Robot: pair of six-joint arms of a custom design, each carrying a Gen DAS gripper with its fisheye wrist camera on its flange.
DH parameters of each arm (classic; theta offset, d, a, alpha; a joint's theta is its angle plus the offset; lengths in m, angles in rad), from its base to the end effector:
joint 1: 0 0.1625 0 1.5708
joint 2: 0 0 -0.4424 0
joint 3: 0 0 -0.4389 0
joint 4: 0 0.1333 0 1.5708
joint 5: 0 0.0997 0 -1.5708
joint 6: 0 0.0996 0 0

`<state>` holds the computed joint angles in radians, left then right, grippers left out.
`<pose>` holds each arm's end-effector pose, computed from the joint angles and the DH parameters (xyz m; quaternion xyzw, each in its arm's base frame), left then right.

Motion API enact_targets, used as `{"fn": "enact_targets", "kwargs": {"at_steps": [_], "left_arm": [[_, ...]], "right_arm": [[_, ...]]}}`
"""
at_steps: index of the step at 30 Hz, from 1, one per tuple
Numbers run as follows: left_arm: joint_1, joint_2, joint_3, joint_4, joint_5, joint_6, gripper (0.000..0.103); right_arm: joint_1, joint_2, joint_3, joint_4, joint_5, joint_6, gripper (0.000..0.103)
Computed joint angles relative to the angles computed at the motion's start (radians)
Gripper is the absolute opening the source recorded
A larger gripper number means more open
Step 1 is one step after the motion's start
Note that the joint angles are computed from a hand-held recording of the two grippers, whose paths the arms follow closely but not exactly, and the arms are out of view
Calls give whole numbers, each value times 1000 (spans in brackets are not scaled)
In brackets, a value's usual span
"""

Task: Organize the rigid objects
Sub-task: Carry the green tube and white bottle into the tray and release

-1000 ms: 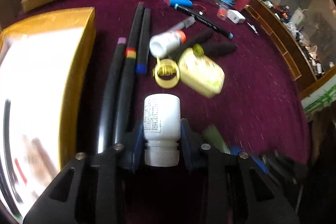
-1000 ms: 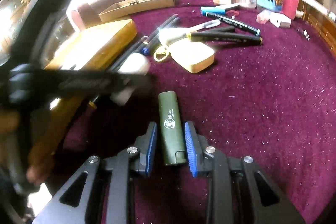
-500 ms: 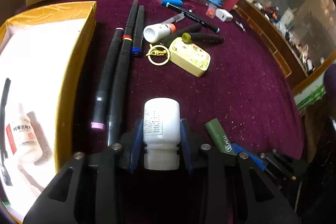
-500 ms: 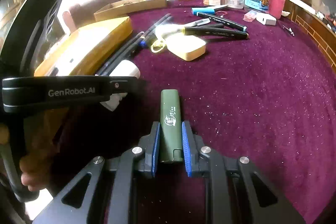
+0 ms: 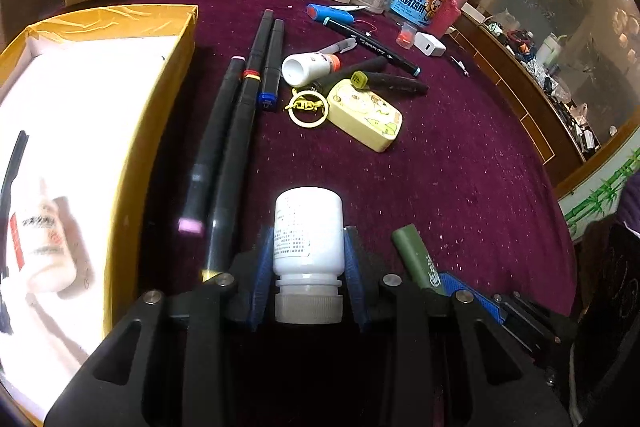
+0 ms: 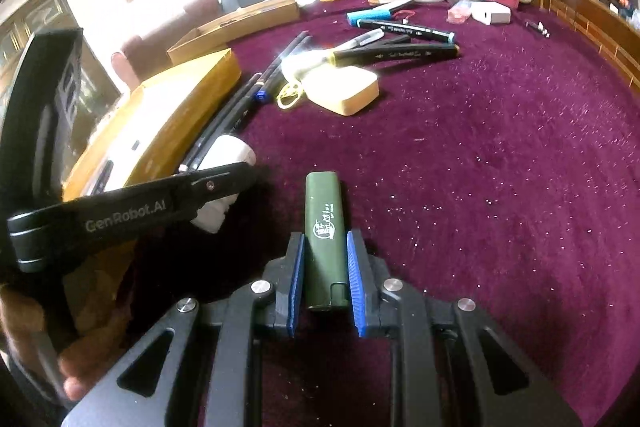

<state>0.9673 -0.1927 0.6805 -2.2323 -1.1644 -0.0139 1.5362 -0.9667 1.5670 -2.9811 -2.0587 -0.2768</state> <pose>-0.3890 -0.8686 -0.0314 0.2667 0.9387 -0.1420 0.1657 0.0608 -0.7485 0.2902 0.0133 -0.8969 0.3433 0.2786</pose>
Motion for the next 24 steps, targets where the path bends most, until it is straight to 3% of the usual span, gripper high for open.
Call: {"fn": "enact_targets", "kwargs": {"at_steps": [3, 7, 10, 15, 24], "left_arm": [[-11, -31, 74, -55, 31, 16, 31], [-20, -75, 154, -97, 40, 7, 31], [-28, -113, 209, -148, 37, 11, 31], [-31, -211, 311, -229, 29, -12, 31], [-2, -287, 303, -264, 124, -49, 31]], "right_arm": [[7, -2, 22, -40, -20, -23, 19], [-12, -41, 58, -43, 79, 40, 18], [-4, -51, 71, -89, 91, 34, 18], [8, -69, 79, -111, 172, 40, 18], [58, 14, -54, -3, 315, -7, 18]]}}
